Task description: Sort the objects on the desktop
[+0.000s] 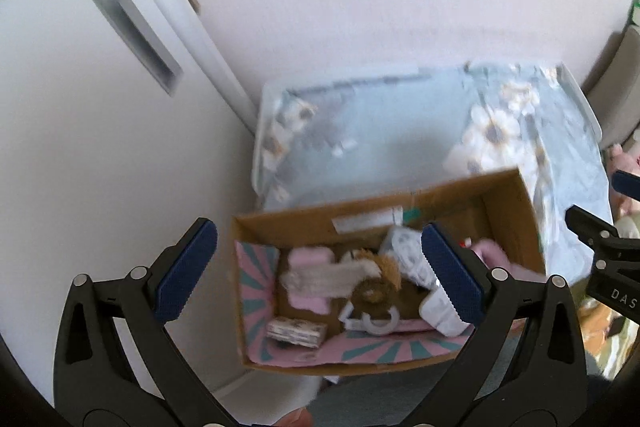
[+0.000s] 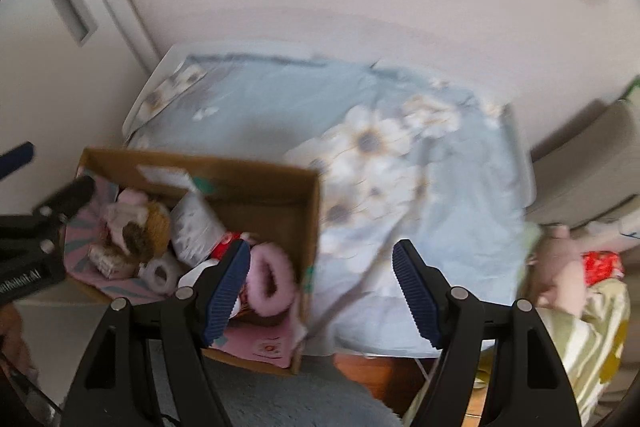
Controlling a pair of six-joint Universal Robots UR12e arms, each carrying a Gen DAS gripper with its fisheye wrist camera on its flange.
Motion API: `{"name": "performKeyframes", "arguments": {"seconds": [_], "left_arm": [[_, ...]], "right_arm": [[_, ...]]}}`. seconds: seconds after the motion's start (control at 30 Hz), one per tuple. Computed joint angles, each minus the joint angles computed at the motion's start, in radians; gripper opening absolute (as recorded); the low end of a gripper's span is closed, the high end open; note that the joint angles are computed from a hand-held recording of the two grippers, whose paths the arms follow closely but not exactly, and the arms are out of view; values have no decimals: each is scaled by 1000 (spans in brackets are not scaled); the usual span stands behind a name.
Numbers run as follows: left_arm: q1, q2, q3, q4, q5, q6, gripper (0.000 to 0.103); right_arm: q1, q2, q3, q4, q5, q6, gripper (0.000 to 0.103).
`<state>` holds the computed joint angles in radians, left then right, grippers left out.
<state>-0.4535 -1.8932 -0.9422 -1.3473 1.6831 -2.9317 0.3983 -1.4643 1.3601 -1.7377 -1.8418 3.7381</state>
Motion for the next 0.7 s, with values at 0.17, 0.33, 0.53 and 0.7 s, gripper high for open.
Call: {"name": "performKeyframes", "arguments": {"seconds": [0.17,0.33,0.53,0.7], "left_arm": [[-9,-6,33,5,19,-45,102],[-7,-3,41,-33,-34,-79,102],[-11,4,32,-27,-37,-91,102],[-8,7,30,-17,-36,-105,102]], "right_arm": [[13,9,-48,77,-91,66,70],[8,-7,-50,79,-58,140,70],[18,-4,-65,104,-118,161,70],[16,-7,-63,100,-124,166,70]]}}
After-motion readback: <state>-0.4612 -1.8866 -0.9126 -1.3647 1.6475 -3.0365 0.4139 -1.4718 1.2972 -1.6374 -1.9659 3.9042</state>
